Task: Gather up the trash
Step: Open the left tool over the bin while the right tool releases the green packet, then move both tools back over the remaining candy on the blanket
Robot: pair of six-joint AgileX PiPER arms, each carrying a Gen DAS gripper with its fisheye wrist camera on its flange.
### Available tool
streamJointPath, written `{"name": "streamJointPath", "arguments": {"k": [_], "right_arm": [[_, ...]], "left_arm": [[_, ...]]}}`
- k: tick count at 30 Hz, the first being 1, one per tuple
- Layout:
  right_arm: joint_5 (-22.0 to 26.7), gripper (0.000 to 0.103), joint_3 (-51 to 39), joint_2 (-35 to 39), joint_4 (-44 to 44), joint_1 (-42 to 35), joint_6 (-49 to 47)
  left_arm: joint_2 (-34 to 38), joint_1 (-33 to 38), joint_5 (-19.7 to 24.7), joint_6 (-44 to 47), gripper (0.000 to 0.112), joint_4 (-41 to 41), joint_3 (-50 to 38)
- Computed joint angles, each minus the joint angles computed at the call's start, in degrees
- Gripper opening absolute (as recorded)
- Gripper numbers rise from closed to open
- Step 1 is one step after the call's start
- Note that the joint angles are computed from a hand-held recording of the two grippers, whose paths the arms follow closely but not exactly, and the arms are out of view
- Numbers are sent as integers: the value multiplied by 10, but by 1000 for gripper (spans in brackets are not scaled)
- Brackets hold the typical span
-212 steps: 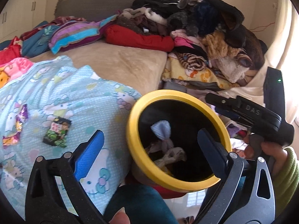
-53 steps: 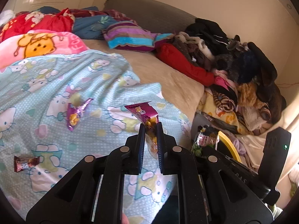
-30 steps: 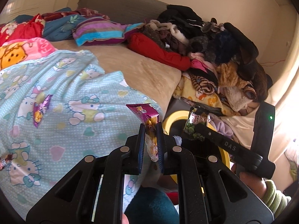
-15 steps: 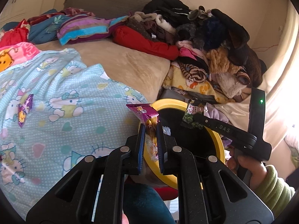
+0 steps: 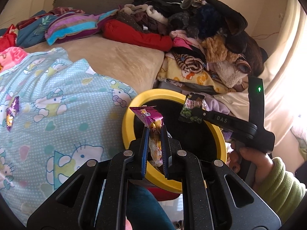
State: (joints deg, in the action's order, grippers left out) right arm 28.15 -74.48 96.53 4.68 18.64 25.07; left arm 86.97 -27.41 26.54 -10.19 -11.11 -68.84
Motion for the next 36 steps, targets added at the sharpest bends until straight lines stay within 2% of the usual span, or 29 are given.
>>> {"name": "streamJointPath", "arguments": {"k": [7,12,14,15,16,18,20,22,25,29,36], "right_arm": [[2,6,8,-3,26,-21,-29],[27,7,0,8,79,-42,-84],[37,11,-2,12,93,-49,-97],[39,23,0,11,99,-53,-99],[35,36,4,9,104,-56,-99],[27,46,13,3,100,-59,-88],[23,50,16,-1,101,-62,-84],[16,56,19,-5,107,-64,-88],[11,60,15,-8,102,-59,-85],[8,68,6,-12,81,-41,-71],[-3,79,-11,-21,41,-6,-34]], "left_arm": [[27,-17,7,20,8,-8,-18],[59,-34,10,33,8,-8,-44],[72,-38,15,27,8,0,-56],[76,-41,19,16,13,10,-61],[80,-43,21,-3,29,26,-66],[78,-40,18,-26,53,37,-63],[73,-38,15,-35,62,40,-58],[64,-37,12,-64,85,67,-51],[51,-35,8,-88,92,88,-41],[39,-38,14,-149,92,153,-32],[8,-25,14,-189,92,200,-8]]}}
